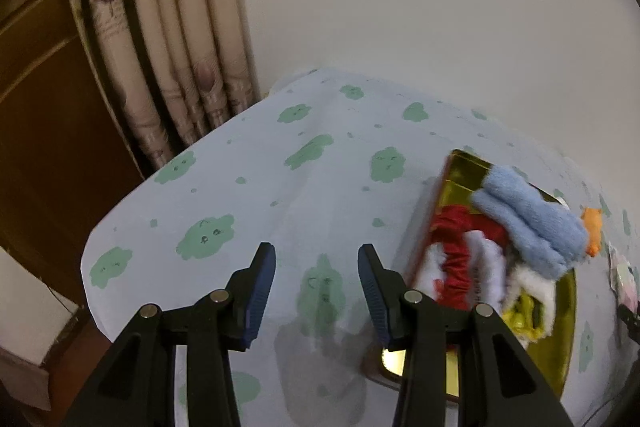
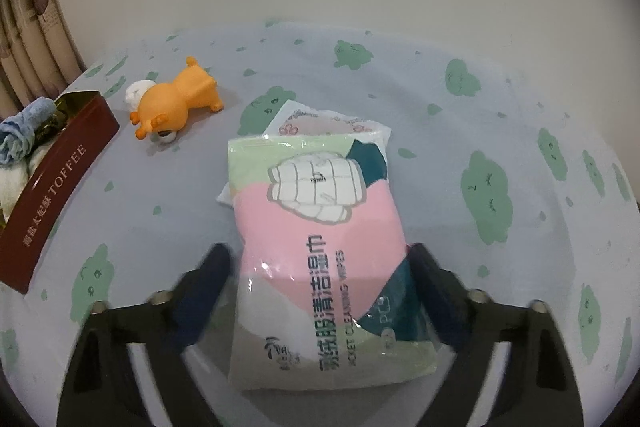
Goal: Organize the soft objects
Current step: 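Move the right tool to the pink wipes packet and grasp it, then grasp the floral tissue sheet with the left tool while the right tool holds the wipes packet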
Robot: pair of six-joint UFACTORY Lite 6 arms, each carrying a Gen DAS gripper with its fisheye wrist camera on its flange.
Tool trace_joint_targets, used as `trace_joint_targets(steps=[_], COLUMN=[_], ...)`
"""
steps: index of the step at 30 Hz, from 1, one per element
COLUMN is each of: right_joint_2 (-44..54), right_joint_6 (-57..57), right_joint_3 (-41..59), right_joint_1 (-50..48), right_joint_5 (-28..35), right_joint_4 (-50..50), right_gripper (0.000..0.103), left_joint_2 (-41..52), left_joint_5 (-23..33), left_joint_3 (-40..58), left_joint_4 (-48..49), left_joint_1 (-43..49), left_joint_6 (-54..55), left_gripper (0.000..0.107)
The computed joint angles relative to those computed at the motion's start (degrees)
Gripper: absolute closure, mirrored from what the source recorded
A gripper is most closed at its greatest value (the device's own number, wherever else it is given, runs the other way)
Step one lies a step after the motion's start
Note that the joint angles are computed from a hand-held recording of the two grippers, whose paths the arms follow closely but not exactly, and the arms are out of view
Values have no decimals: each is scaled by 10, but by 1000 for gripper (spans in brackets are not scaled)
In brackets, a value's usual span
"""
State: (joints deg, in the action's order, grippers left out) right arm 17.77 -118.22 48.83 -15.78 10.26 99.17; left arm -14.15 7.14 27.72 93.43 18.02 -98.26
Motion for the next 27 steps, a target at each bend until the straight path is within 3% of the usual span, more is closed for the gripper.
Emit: trace_joint_targets(steps=[7,12,18,20,23,27], right_joint_2=[-40,-67,-82,-85,-68,-38], right_joint_6=[-20,-16,-13,-80,-181,-145], right_joint_3=[-43,-70,-68,-68,-56,-42], right_joint_1=[-28,-77,-157,-170,-187,-212], right_joint_5=[22,33,40,23,11,40], right_joint_4=[-5,-33,-52,18,123,91], right_gripper=[34,35,35,35,35,35], left_joint_2=[-23,31,170,219,309,448], left_joint_5=[77,106,117,114,114,135], left_joint_3=[40,114,247,299,400,571], left_joint_4=[-263,-348,-404,-441,-526,-698], left_joint_1=[-182,-316,-455,-485,-521,-554], left_joint_6=[228,282,303,326,392,542], left_gripper=[63,63,63,63,63,62])
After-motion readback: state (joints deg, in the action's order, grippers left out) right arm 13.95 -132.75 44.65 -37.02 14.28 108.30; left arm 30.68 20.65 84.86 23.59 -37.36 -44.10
